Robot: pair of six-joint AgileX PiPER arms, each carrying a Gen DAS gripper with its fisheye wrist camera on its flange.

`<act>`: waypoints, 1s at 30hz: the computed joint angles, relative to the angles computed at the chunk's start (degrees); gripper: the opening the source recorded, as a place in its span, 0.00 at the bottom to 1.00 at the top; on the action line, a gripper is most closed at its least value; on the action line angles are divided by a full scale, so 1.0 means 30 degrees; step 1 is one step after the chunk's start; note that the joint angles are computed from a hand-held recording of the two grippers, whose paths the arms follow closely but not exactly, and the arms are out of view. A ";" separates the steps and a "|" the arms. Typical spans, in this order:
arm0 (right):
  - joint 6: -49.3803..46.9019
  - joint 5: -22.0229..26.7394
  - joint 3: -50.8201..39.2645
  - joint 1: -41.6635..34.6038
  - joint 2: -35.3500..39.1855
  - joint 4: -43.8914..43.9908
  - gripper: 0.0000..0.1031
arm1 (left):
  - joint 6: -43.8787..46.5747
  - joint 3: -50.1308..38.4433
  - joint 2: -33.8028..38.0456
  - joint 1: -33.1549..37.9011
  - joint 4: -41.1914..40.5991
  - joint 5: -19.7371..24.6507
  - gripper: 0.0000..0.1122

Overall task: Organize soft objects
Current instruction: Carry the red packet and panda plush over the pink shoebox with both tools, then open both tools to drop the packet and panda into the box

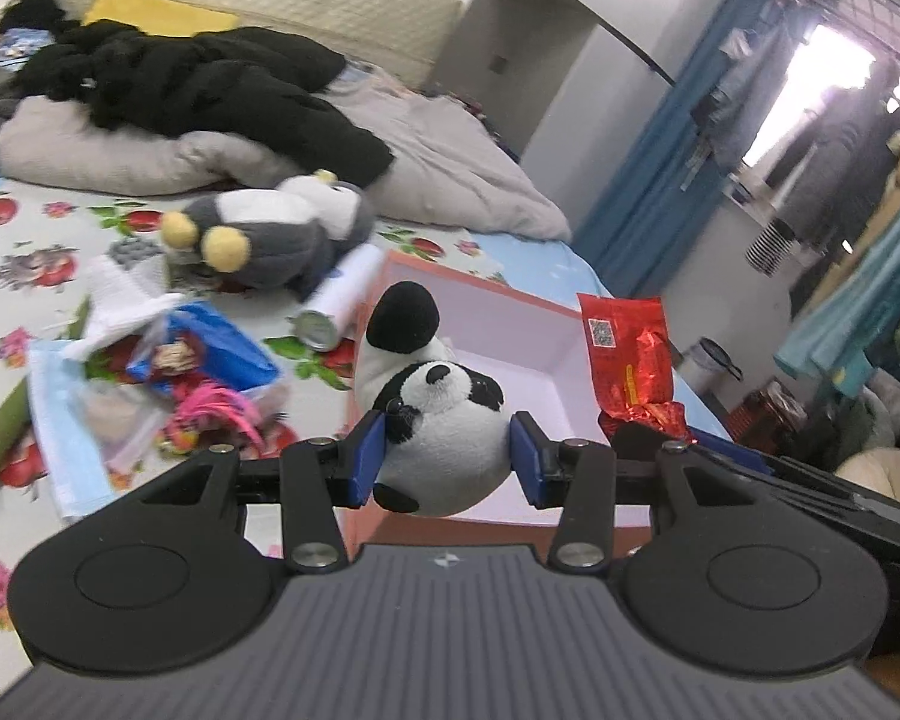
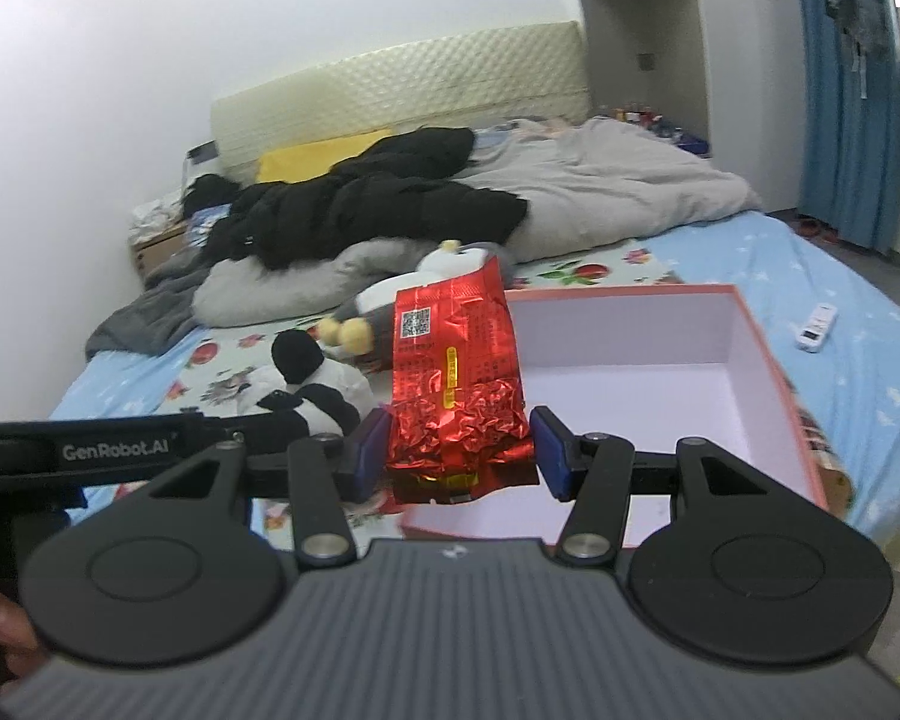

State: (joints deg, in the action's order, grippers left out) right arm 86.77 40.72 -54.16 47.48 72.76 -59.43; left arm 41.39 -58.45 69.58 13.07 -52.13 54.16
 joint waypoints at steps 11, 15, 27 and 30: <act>-0.5779 -0.3357 -0.0784 -0.5867 0.1900 0.4566 0.53 | -0.2126 -0.5401 0.6256 -0.5279 0.2733 -0.2505 0.45; -0.8874 -0.3848 -0.1546 -0.7885 0.3354 0.7373 0.53 | -0.4125 -0.8109 0.9062 -0.6690 0.4433 -0.2313 0.45; -1.5129 -0.4145 -0.2457 -1.1149 0.6212 1.3549 0.53 | -0.6910 -1.3091 1.3626 -0.8089 0.6973 -0.0135 0.45; -1.5586 -0.4247 -0.2386 -1.1376 0.6194 1.4038 0.54 | -0.7157 -1.3508 1.3869 -0.8165 0.7164 0.0182 0.46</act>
State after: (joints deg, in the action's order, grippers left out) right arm 40.01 27.98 -61.32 13.35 91.34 -17.32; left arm 19.92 -98.98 111.19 -11.43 -30.64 54.71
